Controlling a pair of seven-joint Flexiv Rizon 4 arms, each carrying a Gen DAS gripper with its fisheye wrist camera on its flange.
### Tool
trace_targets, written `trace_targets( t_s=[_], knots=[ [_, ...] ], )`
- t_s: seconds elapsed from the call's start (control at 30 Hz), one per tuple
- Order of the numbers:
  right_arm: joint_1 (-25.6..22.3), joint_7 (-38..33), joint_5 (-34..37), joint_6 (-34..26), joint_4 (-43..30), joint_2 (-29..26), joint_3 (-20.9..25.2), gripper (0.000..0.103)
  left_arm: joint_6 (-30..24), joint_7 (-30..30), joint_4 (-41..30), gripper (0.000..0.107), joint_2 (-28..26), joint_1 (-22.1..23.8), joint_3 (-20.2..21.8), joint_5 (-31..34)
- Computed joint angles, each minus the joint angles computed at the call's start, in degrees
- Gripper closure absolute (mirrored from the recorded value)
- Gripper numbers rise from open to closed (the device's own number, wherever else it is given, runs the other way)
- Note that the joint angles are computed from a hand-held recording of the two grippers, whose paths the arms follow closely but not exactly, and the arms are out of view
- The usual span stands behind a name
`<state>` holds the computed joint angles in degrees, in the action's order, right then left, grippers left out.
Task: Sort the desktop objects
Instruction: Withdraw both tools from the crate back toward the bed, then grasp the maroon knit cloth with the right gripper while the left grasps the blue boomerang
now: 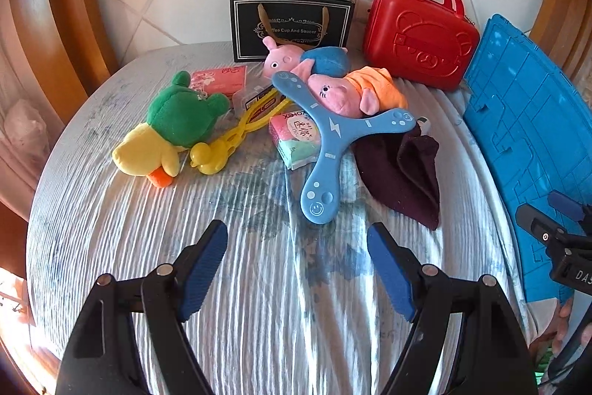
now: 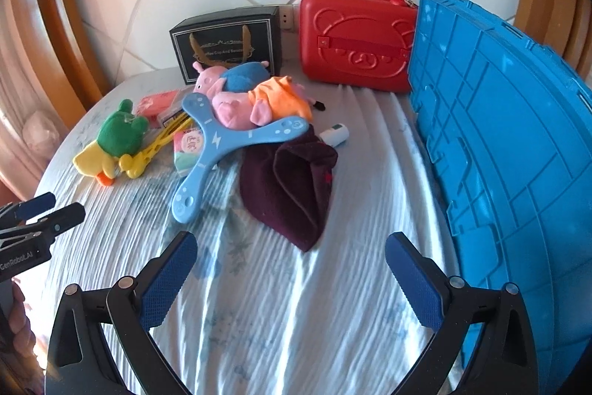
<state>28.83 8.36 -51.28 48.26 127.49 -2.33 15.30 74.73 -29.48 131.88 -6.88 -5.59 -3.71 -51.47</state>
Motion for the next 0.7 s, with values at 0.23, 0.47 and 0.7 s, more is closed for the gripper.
trace_targets(
  t_s=[0.23,0.47,0.7],
  knots=[
    [-2.5,-4.1,0.9,5.3,-1.9,-5.3,-3.4,0.000,-0.2,-6.7,-7.4,0.029,-9.1,0.5,-1.9,8.3],
    [-4.3,-10.0,5.0,11.0,-5.9,-13.9,-7.5,0.000,-3.4,-15.9,-19.4,0.029,-21.3,0.0,-2.6,22.0],
    [-4.8,-17.1,12.0,13.9,-11.1,-22.2,-10.5,0.000,-9.3,-24.1,-29.4,0.029,-30.4,-1.2,-1.6,31.4]
  ],
)
